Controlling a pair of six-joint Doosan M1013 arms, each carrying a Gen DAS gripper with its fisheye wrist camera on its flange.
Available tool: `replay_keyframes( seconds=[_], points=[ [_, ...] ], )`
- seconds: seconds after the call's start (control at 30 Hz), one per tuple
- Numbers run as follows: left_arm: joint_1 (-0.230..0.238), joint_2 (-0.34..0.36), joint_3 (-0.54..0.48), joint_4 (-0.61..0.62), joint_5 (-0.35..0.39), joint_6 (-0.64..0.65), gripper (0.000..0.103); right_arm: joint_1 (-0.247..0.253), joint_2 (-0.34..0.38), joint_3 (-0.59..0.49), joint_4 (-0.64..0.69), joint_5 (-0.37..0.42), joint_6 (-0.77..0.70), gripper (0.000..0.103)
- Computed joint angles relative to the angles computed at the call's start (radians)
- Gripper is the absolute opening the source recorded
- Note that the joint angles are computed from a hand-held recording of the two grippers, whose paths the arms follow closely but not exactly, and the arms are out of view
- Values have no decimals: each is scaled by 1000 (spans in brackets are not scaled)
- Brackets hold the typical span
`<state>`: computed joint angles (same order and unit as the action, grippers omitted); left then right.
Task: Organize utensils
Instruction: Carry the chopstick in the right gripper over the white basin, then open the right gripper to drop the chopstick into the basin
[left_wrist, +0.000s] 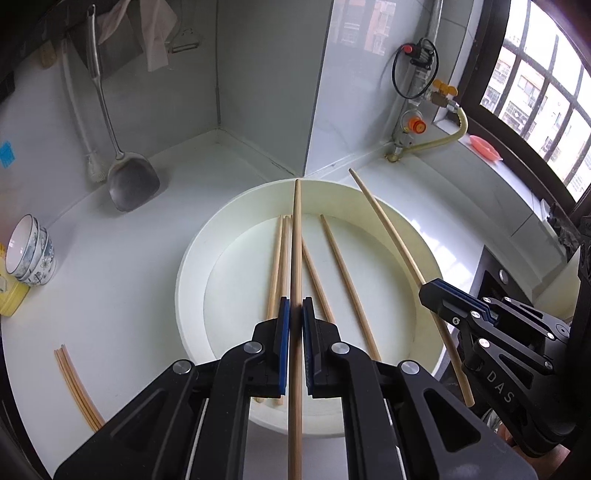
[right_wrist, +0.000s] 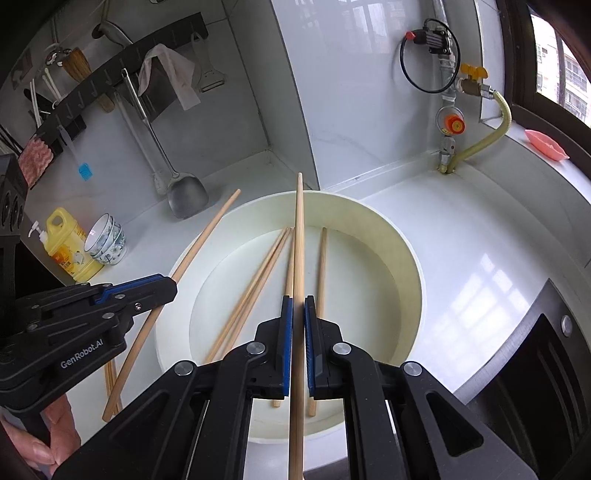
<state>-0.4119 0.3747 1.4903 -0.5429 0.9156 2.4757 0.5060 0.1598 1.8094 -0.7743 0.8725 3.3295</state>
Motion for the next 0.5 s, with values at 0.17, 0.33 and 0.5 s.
replay_keyframes(
  seconds=[0.17,0.33,0.5],
  points=[
    [-21,47,-35,26,23,4,7,-33,23,-3,47,-20,3,6],
    [-33,91,-71,35,52,-9,7,-61,50,-12,97,-31,-30,6],
    [-42,122,-98,54,62,-31,8,-79,70,-20,139,-43,-57,6]
  ],
)
